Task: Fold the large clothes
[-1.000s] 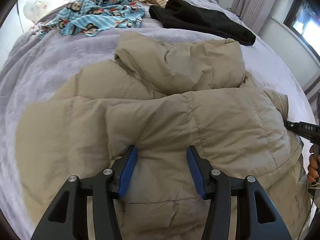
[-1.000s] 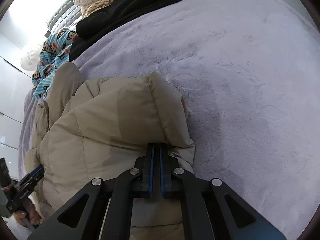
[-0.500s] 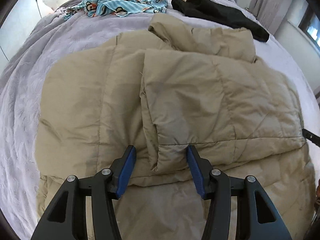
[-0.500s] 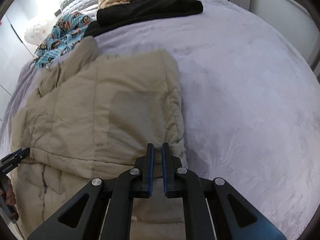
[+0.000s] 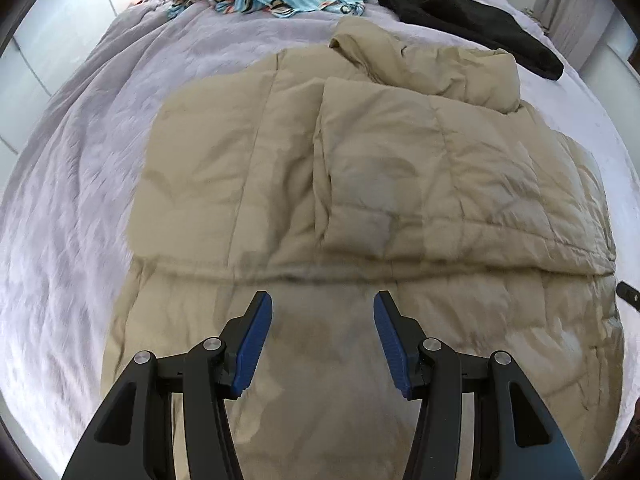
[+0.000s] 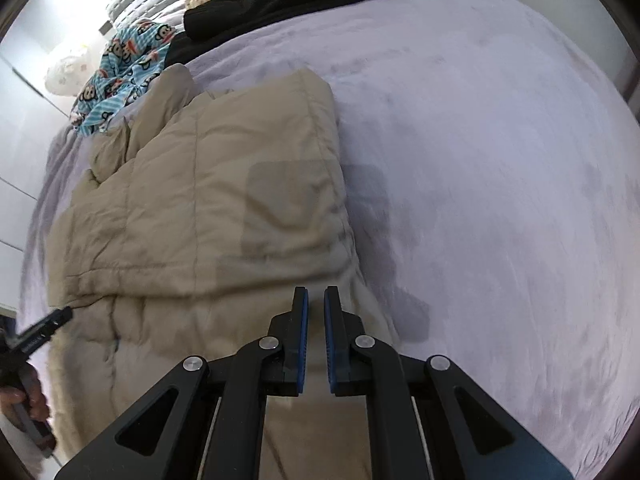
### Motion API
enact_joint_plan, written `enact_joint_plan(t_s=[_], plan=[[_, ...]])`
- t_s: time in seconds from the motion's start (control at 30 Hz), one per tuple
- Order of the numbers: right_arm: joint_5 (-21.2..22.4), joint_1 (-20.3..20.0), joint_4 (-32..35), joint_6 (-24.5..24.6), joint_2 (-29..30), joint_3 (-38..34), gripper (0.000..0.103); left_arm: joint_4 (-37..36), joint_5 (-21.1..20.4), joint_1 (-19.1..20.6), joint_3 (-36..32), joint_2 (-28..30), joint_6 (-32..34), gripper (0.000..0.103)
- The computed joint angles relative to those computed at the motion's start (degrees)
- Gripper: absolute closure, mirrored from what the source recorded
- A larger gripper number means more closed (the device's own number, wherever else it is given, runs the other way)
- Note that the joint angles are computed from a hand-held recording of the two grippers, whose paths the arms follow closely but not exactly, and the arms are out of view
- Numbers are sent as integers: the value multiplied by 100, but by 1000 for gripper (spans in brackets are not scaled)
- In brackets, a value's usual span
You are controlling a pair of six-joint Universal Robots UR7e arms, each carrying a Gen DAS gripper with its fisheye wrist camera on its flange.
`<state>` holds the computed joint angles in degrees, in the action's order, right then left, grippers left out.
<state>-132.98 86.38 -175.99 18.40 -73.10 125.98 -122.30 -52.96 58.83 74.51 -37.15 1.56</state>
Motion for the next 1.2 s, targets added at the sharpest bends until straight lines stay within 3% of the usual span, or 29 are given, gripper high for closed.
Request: enact_joint_plan(t_s=[0.1, 0.2, 0.27, 0.37, 0.4, 0.43, 0.47, 0.53, 0.73, 0.87, 0.93, 1.13, 1.2], plan=[[307, -9, 335, 354, -283, 172, 91, 151, 95, -125, 225, -197, -233, 48], [574, 24, 585, 623, -502, 315, 76, 243, 100, -247, 460, -409, -419, 48], [739, 53, 680, 738, -611, 386, 59, 292, 81, -326, 623, -557, -544, 48], [900, 126, 764, 809, -714, 457, 55, 330, 115, -429, 850, -749, -760, 48], [957, 144, 822, 816, -748, 464, 54, 351, 122, -443, 879, -776, -814, 42], [1011, 148, 875, 822, -777, 467, 48, 381, 139, -477, 958, -843, -921, 21], [1070, 151, 924, 833, -802, 472, 43, 340, 161, -503, 1044, -906, -974, 13], [1176, 174, 1051, 859, -853, 481, 42, 153, 191, -587, 1301, -1086, -1057, 10], [1248, 369, 1373, 1115, -953, 528, 36, 665, 77, -674, 1479, -1340, -1384, 10], [1212, 566, 1330, 1471, -928, 638, 25, 739, 97, -696, 1626, -1503, -1205, 10], [1161, 682, 1208, 1658, -861, 699, 24, 834, 69, -644, 1633, -1567, -1109, 0], [1159, 1024, 829, 2331, -477, 865, 20, 951, -40, -479, 1783, -1864, -755, 0], [1111, 1159, 693, 2566, -325, 914, 12, 1020, -44, -419, 1852, -1987, -636, 0]])
